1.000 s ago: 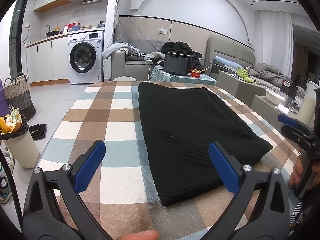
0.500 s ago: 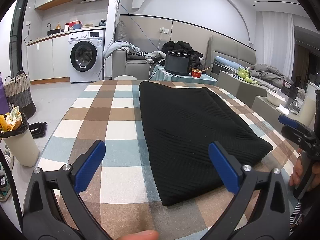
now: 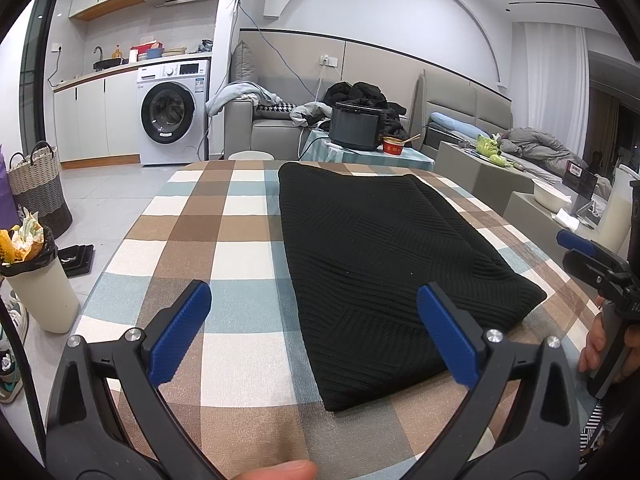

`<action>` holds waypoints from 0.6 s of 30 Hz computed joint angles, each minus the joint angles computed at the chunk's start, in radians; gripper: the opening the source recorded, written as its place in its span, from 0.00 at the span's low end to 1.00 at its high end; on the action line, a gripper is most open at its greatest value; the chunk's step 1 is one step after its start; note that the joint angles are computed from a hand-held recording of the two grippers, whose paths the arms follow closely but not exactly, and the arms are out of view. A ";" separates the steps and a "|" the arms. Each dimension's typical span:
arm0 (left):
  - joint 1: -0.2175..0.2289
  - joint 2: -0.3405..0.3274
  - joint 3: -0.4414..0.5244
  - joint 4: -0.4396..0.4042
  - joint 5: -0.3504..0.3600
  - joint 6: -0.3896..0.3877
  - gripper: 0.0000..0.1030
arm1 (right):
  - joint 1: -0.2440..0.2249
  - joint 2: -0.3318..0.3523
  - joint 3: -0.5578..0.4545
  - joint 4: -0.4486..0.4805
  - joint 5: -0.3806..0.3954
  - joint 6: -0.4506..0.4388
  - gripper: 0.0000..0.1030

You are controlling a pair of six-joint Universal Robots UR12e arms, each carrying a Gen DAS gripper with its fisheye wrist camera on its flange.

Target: Fold small clothes

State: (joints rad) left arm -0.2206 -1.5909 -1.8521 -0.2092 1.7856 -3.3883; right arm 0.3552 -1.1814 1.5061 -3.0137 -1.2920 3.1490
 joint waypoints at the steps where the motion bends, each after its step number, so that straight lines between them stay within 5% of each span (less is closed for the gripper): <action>1: 0.000 0.000 0.000 0.000 0.000 0.000 0.99 | -0.001 0.001 -0.002 0.001 0.001 -0.001 1.00; 18: -0.001 -0.001 -0.002 0.010 0.002 0.006 0.99 | 0.001 0.001 -0.002 0.002 -0.002 0.000 1.00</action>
State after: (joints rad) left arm -0.2213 -1.5915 -1.8536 -0.1992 1.7872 -3.3819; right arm 0.3559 -1.1805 1.5039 -3.0116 -1.2938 3.1490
